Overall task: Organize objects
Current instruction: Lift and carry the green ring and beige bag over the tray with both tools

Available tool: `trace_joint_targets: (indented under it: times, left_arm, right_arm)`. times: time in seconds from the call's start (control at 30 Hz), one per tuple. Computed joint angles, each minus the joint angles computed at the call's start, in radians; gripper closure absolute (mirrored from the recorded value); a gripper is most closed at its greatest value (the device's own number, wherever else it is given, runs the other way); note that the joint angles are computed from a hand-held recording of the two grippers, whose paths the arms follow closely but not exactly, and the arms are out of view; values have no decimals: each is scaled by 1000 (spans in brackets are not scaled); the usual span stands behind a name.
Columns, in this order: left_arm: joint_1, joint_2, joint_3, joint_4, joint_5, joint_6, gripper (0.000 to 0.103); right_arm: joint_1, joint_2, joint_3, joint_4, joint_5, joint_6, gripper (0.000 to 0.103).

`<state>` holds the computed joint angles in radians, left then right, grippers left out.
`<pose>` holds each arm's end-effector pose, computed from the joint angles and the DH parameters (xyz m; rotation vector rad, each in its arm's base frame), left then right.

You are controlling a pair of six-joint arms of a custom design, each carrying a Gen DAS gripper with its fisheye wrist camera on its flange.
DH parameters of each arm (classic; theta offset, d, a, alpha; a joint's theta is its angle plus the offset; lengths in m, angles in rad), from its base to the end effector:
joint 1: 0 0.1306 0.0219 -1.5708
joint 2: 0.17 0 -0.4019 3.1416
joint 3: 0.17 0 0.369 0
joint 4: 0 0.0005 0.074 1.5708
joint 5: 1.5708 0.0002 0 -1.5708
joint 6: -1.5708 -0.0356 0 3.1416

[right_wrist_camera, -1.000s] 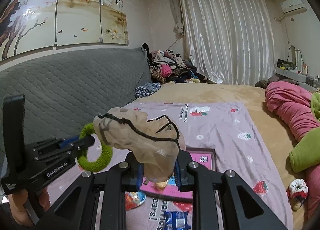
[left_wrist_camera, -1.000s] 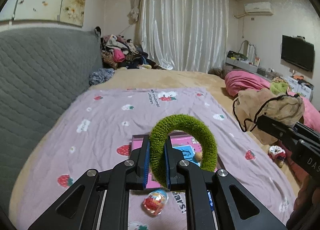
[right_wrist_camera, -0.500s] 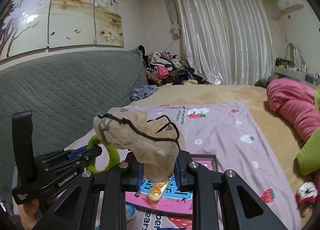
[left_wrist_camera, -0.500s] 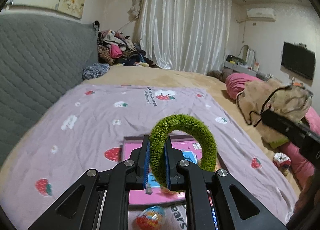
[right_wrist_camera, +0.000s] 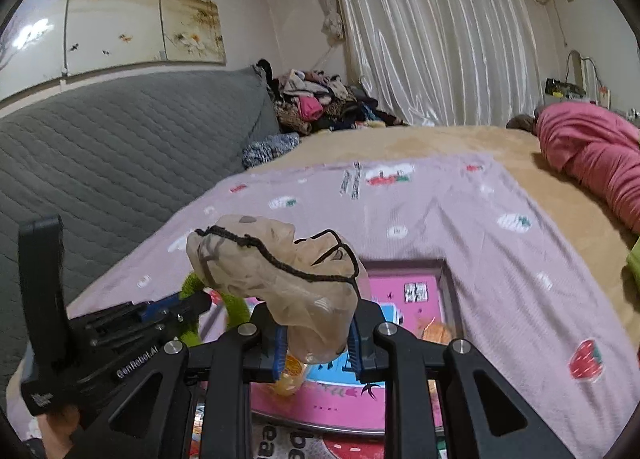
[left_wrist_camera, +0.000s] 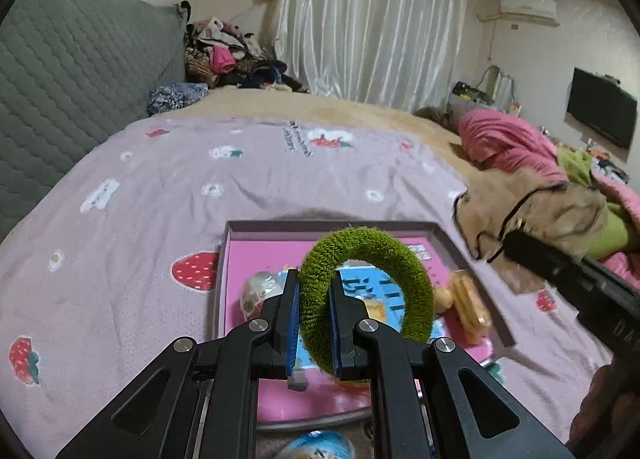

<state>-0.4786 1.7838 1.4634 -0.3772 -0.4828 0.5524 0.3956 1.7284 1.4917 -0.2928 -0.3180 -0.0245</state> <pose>0.5427 -0.2635 0.3192 -0.3280 2.1514 -0.0342 0.5522 0.2421 0.3700 -0.5816 2.0440 0.5849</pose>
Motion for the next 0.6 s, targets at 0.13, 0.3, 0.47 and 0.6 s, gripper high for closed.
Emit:
trace_joint_targets:
  times: [0.13,0.3,0.47,0.6]
  left_arm:
    - [6,25,17,-19,11,7,90]
    - [7,42,29,-28,30,14,90]
    - [3,49,32,-45,39,14,90]
    - [4,59,41,-65,44,22,90]
  right_arm:
    - [4,45,25,-44,21,31,78]
    - [-2,70,39,-77,29,44,78]
    - [-5,86,56,-110,30,48,78]
    - [-2,93,60,-131,45,49,77]
